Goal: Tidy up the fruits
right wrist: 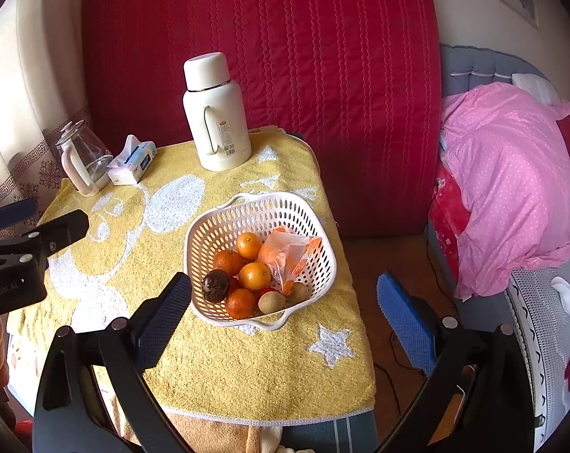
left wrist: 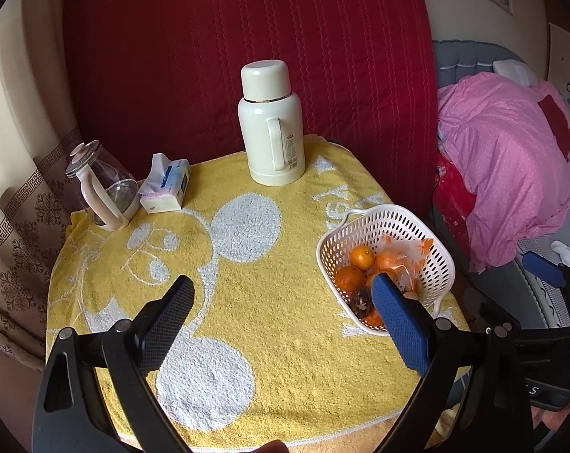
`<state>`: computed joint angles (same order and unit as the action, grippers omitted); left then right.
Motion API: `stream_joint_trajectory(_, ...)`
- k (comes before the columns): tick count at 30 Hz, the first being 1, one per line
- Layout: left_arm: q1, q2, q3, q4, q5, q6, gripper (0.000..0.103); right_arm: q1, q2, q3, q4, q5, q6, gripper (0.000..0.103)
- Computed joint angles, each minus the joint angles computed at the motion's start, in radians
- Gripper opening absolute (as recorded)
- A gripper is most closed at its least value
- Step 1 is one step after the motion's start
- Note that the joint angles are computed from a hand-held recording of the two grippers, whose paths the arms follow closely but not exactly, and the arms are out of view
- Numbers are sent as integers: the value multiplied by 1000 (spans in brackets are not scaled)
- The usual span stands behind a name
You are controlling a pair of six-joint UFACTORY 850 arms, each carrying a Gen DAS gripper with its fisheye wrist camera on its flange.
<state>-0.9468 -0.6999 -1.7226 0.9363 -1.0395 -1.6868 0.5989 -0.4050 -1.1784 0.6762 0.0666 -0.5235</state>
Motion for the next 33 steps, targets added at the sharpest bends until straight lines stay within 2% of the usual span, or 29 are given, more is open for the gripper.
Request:
stream_joint_trajectory(3, 4, -6, -1, -11, 7, 3, 94, 2, -6, -4, 19, -7, -25, 100)
stream_joint_trajectory(11, 13, -14, -3, -24, 27, 11, 94, 6, -20, -16, 215, -17, -232, 100)
stream_joint_trajectory(18, 24, -25, -10, -42, 46, 24, 94, 4, -38, -32, 480, -23, -502, 100)
stream_joint_trajectory(20, 27, -30, -14, -48, 51, 30, 94, 4, -40, -33, 441, -21, -465, 100)
stream_joint_trajectory(24, 33, -40, -23, -54, 59, 40, 94, 3, -51, -38, 473, -17, -497, 100)
stream_joint_trajectory(26, 37, -43, -23, -59, 68, 44, 94, 3, -59, -43, 563, -14, -587, 100)
stream_joint_trajectory(30, 46, -48, -23, -75, 89, 53, 94, 3, -71, -51, 594, -15, -620, 100)
stream_joint_trajectory(33, 53, -52, -25, -87, 95, 57, 94, 4, -79, -56, 527, -11, -557, 100)
